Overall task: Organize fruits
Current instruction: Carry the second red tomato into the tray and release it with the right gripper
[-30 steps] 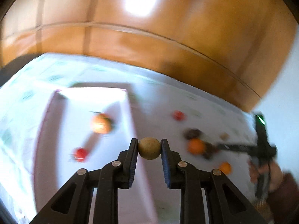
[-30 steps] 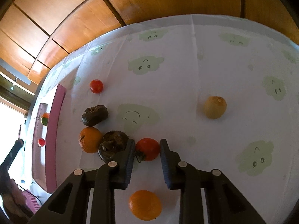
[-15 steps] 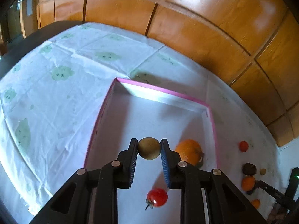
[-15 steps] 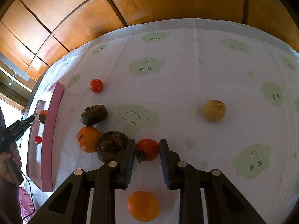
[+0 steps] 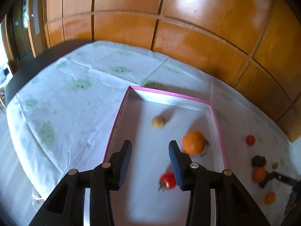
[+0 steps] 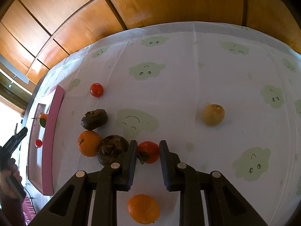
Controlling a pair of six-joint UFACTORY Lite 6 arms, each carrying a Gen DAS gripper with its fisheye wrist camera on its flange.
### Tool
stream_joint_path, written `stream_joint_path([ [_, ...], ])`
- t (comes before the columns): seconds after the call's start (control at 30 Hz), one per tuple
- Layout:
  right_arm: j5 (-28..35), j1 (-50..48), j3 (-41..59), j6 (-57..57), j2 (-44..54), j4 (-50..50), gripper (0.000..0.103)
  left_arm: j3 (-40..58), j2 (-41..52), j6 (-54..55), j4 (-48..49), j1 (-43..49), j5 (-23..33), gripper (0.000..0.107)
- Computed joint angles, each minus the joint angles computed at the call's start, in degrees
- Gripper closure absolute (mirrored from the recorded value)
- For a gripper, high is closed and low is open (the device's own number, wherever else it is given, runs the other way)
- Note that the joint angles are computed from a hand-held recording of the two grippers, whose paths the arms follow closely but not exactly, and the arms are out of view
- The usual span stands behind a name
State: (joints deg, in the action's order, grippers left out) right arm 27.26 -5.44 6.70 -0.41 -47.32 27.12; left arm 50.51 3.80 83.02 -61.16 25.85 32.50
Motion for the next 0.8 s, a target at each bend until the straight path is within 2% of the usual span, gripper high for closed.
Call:
stream_joint_path([
  [0.23, -0.10, 0.03, -0.08, -0.81, 0.19, 0.83, 0.082, -9.01, -8.49, 7.61, -2.18, 4.22, 2.72, 0.062],
  [0.4, 2.26, -6.01, -0.46, -14.11, 2.48, 11.96, 0.077, -12.39, -12.07, 8.25, -1.26, 4.09, 4.25, 0.061],
  [0.53, 2.61, -7.06, -0.26, -20.22, 6.28, 17.64, 0.072, -13.40, -13.71, 6.78, -0.02, 4.12, 5.80, 0.060],
  [0.8, 1.66, -5.79, -0.69, -17.88, 5.06, 16.20, 0.075, -14.79, -15.26, 6.15, 1.41, 4.26, 6.61, 0.060],
])
